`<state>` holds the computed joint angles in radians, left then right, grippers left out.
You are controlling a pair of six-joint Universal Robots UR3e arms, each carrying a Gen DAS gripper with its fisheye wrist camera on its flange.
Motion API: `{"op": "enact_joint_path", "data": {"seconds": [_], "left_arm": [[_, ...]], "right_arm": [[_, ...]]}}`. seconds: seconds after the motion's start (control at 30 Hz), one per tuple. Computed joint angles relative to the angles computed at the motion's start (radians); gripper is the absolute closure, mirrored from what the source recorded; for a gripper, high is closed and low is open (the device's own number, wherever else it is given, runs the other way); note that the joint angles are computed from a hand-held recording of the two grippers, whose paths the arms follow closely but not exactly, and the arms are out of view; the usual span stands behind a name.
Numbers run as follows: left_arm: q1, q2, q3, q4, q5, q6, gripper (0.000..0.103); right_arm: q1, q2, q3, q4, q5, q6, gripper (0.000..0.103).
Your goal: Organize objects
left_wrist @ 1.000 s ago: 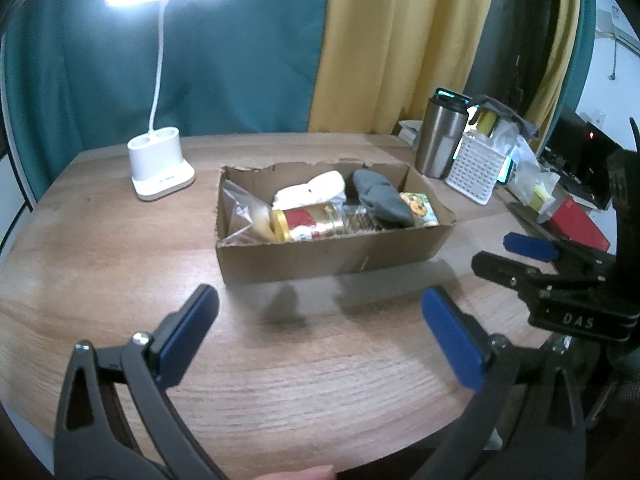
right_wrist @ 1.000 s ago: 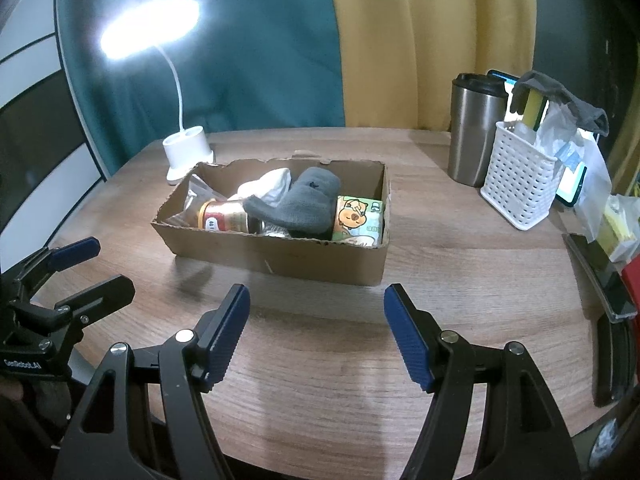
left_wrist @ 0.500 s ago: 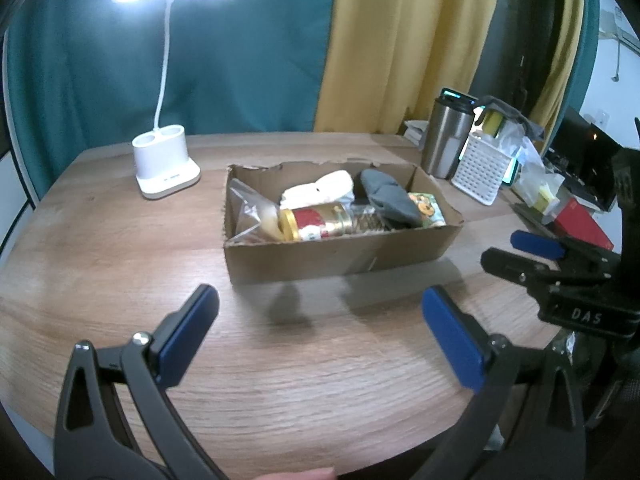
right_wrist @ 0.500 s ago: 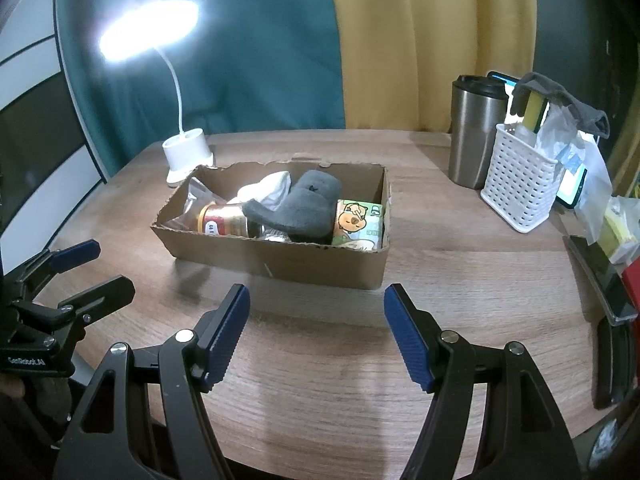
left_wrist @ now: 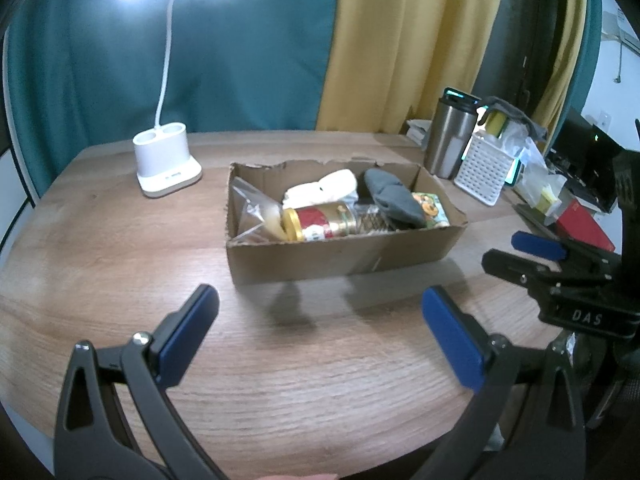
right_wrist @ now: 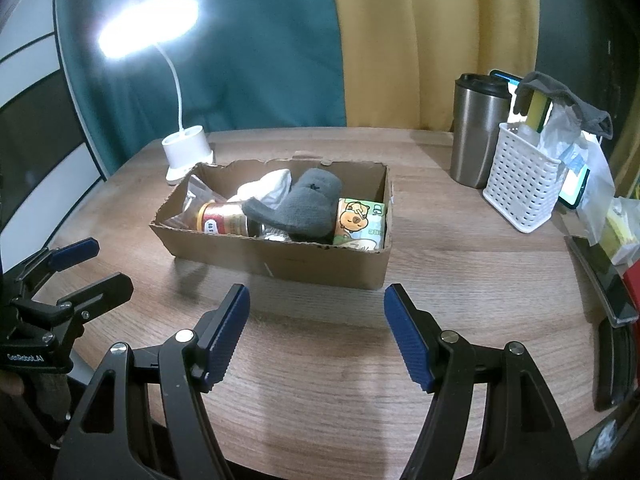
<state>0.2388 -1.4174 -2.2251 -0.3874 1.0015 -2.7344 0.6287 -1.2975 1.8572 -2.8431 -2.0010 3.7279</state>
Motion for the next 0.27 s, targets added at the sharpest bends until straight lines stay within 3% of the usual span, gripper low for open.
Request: {"op": "enact_joint_path", "data": {"seconds": [0.27], "left_arm": [[-0.026, -0.055, 0.019, 0.032, 0.025, -0.016, 0.001]], "right_arm": [[-0.021, 0.018, 0.000, -0.011, 0.028, -0.009, 0.030]]}}
